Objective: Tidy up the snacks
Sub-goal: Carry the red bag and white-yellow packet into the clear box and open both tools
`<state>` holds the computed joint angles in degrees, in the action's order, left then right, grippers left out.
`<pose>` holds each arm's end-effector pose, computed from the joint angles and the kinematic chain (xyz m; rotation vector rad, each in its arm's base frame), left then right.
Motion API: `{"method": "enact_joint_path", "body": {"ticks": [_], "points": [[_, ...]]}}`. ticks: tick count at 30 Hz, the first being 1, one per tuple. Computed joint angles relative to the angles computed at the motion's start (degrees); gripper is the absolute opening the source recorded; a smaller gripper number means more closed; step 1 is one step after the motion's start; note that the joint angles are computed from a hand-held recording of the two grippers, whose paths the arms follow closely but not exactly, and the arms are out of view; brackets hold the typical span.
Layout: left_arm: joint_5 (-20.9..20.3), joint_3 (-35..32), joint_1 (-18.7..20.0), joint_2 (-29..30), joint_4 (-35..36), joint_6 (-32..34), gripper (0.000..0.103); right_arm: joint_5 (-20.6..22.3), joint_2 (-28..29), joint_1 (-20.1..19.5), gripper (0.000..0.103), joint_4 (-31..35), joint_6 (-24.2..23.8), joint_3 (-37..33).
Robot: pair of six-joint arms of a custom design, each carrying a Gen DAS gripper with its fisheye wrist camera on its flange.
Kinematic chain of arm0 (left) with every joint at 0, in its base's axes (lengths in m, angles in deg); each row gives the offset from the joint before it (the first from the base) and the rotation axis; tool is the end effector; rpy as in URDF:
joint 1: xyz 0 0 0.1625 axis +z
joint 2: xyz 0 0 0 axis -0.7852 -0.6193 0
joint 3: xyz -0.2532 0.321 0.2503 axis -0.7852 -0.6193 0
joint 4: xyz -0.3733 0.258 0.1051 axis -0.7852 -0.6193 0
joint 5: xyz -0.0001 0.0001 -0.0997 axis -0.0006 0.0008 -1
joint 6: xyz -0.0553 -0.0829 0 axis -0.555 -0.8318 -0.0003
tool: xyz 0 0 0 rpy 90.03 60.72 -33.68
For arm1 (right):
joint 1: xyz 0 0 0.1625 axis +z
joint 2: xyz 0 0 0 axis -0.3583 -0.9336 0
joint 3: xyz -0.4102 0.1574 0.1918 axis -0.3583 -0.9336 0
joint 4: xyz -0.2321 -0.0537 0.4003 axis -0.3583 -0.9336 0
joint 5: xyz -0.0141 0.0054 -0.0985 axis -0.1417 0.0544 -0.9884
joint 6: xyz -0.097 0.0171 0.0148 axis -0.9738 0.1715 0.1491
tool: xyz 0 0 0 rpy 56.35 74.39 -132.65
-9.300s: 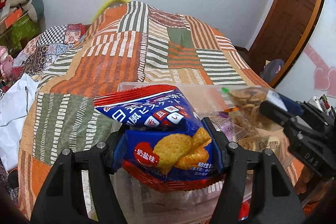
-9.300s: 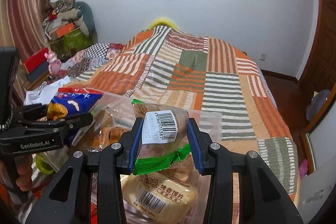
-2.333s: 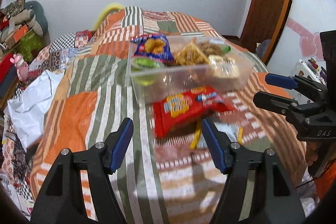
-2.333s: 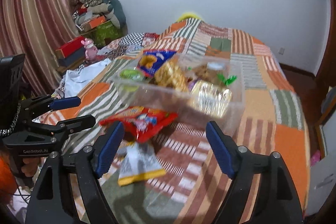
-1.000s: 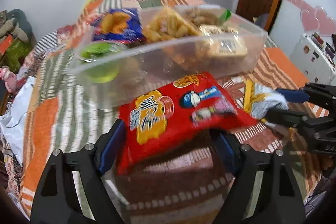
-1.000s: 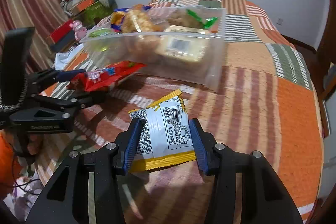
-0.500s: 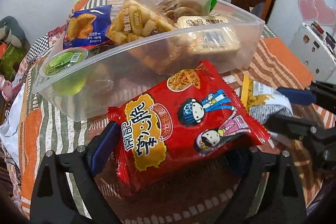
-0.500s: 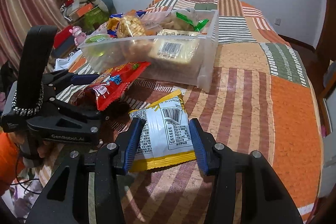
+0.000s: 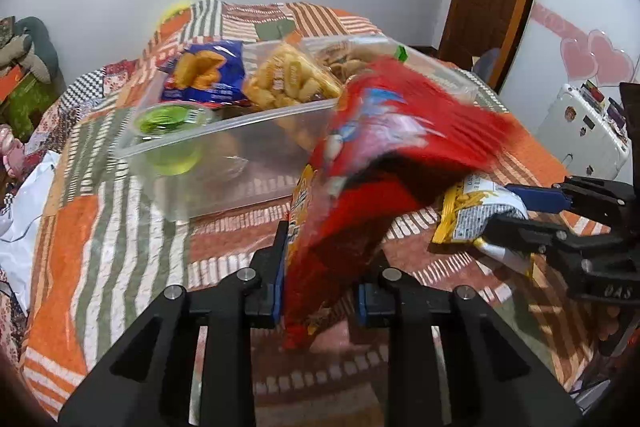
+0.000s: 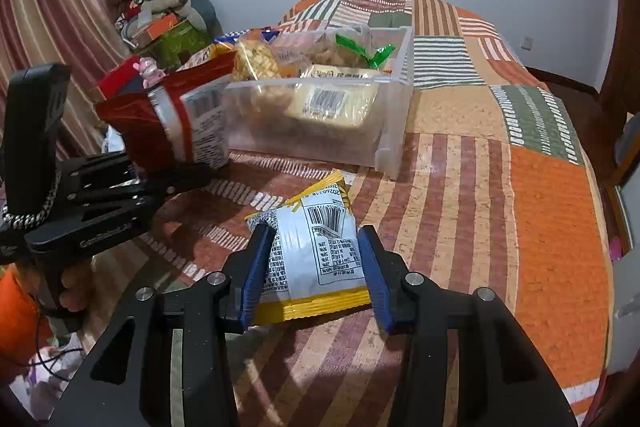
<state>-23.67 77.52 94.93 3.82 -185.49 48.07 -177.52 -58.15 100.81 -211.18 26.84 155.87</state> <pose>-0.3730 -0.6352 -0.0677 0.5795 2.3405 -0.7953 0.0151 -0.5879 0.3572 0.8247 -2.5541 0.5787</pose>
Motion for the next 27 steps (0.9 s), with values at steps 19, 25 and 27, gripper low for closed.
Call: {"method": "enact_joint_path", "body": {"ticks": [19,25,27], "points": [[4.0,4.2,-3.3,-4.0,-11.4,4.7,0.024,5.9,-1.4,2.1,0.039,-4.8,0.4,-0.1],[3.8,1.5,-2.3,-3.3,-12.8,6.7,0.024,7.3,0.7,3.2,0.039,-7.1,0.9,-2.2],[4.5,0.5,-2.1,-2.8,-13.2,7.6,0.024,7.6,1.3,3.4,0.039,-7.5,1.2,-2.9]]}}
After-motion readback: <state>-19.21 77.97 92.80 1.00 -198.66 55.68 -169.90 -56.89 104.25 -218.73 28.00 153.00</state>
